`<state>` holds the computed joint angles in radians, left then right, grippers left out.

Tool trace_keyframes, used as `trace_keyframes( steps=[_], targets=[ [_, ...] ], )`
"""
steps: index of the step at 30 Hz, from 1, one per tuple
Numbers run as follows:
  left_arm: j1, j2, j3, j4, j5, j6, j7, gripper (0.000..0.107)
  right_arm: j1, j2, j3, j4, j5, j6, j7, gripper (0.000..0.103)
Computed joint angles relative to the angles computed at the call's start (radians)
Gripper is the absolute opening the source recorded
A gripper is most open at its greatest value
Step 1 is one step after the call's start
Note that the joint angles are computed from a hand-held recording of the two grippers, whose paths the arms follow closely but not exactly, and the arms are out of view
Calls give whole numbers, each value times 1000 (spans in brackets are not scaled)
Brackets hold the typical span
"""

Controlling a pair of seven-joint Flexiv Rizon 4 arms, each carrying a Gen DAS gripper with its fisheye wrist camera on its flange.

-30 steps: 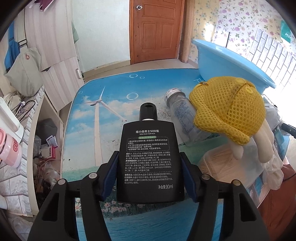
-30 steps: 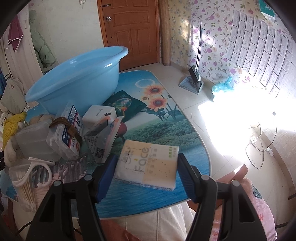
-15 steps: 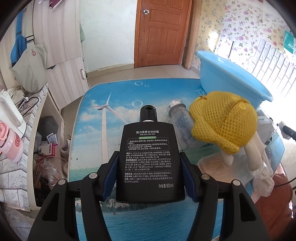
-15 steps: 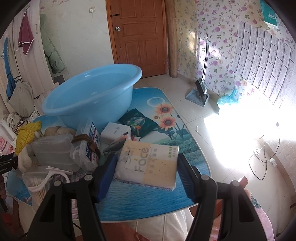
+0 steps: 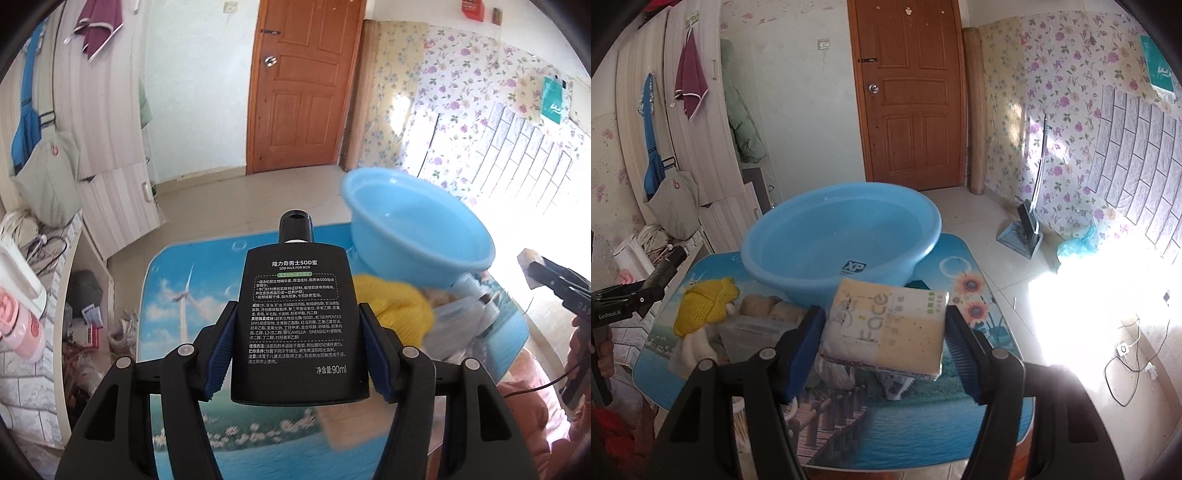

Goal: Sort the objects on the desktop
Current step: 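Carry both items to the blue basin and release them inside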

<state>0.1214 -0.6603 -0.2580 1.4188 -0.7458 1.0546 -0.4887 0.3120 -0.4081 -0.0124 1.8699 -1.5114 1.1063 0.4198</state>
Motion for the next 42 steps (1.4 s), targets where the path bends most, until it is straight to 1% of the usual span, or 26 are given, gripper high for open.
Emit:
trace_keyframes(
  steps=[4,8,13,15,22,26,28,32,37,40,42],
  targets=[
    [-16,-13,-20,-50,-7,-17,-13,62,-6,-26,-9,-51,-8,47,-34,65],
    [-55,-42,-16,-118,31,-62,-33,62,-1,-59,-24,-102,-9,84,-85,65],
    [-97,-78,-26,-188,65,-106,-43,61,-5,-99,-50,-146,-2,132,-91,65],
    [-116,-94,-26,-216,84,-132,-47,61,-3,-113,-62,-157,9,127,-101,65],
    [-178,-162,-11,-324,157,-212,-66,61,7,-146,-89,-175,136,122,-206,65],
    [-197,-175,6,-346,198,-231,-71,62,24,-162,-105,-191,194,112,-251,65],
    [-195,-170,9,-334,203,-223,-76,62,32,-171,-112,-198,225,113,-273,65],
    [-171,-144,-21,-291,169,-178,-43,62,51,-190,-127,-218,283,108,-319,64],
    [-158,-131,-15,-290,150,-187,-62,63,75,-201,-148,-226,327,116,-347,62],
    [-149,-117,-9,-266,146,-183,-67,64,85,-202,-158,-227,342,125,-353,62],
    [-140,-96,-12,-222,134,-166,-59,66,85,-203,-151,-229,377,120,-376,62]
  ],
)
